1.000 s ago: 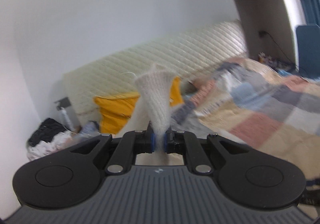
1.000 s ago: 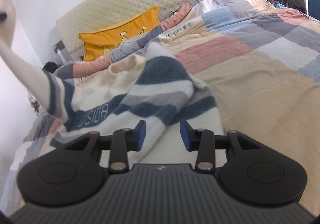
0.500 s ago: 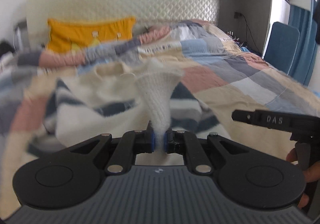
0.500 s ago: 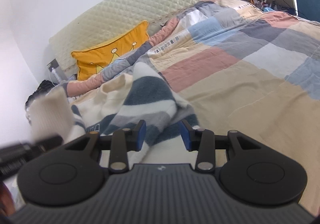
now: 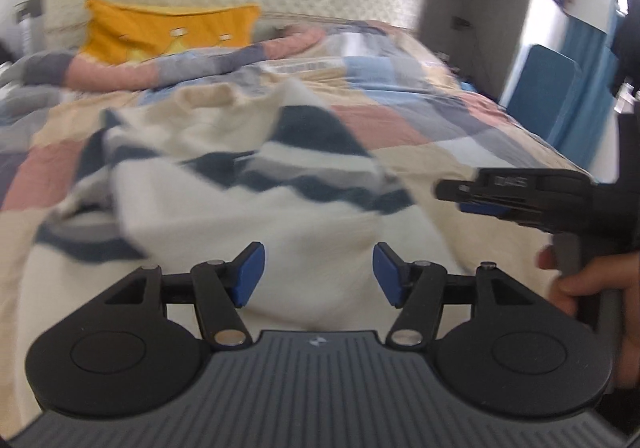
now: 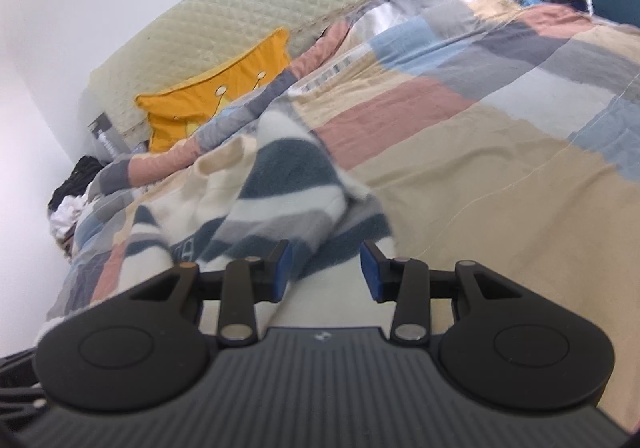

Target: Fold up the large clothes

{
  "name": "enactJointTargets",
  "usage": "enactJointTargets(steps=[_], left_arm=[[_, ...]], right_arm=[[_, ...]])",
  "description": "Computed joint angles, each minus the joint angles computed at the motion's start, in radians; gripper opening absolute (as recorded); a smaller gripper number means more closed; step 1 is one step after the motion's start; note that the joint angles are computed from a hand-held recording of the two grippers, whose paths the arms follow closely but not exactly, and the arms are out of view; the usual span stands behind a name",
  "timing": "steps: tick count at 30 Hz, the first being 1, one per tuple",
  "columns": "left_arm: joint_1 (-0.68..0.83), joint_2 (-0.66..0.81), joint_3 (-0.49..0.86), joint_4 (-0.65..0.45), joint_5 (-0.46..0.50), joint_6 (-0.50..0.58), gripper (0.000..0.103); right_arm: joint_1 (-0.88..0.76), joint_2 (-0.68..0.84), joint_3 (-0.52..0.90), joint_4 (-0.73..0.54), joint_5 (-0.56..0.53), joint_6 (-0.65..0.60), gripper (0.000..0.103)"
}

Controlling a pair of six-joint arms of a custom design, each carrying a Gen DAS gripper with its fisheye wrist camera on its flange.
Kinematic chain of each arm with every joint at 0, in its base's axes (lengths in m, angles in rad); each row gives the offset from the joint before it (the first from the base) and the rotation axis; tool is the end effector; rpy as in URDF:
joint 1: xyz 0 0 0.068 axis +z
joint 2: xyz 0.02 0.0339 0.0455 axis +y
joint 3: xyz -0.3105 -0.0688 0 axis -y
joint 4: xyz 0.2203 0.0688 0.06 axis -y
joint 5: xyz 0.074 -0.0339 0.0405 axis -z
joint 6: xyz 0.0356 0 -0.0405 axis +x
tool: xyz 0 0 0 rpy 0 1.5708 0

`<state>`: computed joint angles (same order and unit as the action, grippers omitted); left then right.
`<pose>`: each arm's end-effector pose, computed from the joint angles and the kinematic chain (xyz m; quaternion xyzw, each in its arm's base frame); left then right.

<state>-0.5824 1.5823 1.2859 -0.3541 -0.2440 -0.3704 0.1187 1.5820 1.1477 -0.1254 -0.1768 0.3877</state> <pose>0.2872 -0.1788 0.3513 0.0404 0.8901 -0.1052 0.4417 0.3378 0.0466 0.3278 0.0745 0.8694 0.1956 0.4477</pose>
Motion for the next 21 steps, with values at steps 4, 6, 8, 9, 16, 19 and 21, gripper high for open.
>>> enactJointTargets(steps=[4,6,8,9,16,19,21], left_arm=[[0.067,-0.06,-0.106,0.003,-0.041,-0.076,0.066],[0.108,-0.078,-0.148,0.003,-0.034,-0.109,0.066],[0.135,-0.085,-0.173,-0.007,-0.04,-0.144,0.066],[0.143,-0.091,-0.185,-0.007,-0.041,-0.151,0.066],[0.186,-0.075,-0.224,-0.019,0.002,-0.2,0.066],[0.185,-0.044,-0.212,-0.023,-0.002,-0.184,0.066],[0.18,-0.03,-0.205,-0.025,-0.008,-0.176,0.066]], right_arm=[[-0.007,0.033,0.016,-0.043,-0.111,0.027,0.042],[-0.008,0.04,0.007,-0.037,-0.154,0.037,0.042],[-0.008,0.045,-0.004,-0.012,-0.2,0.057,0.042],[-0.007,0.048,-0.005,-0.001,-0.217,0.072,0.042],[0.011,0.082,0.0,0.074,-0.28,0.123,0.042],[0.033,0.109,0.028,0.039,-0.276,0.101,0.042],[0.049,0.127,0.046,0.011,-0.267,0.079,0.042]])
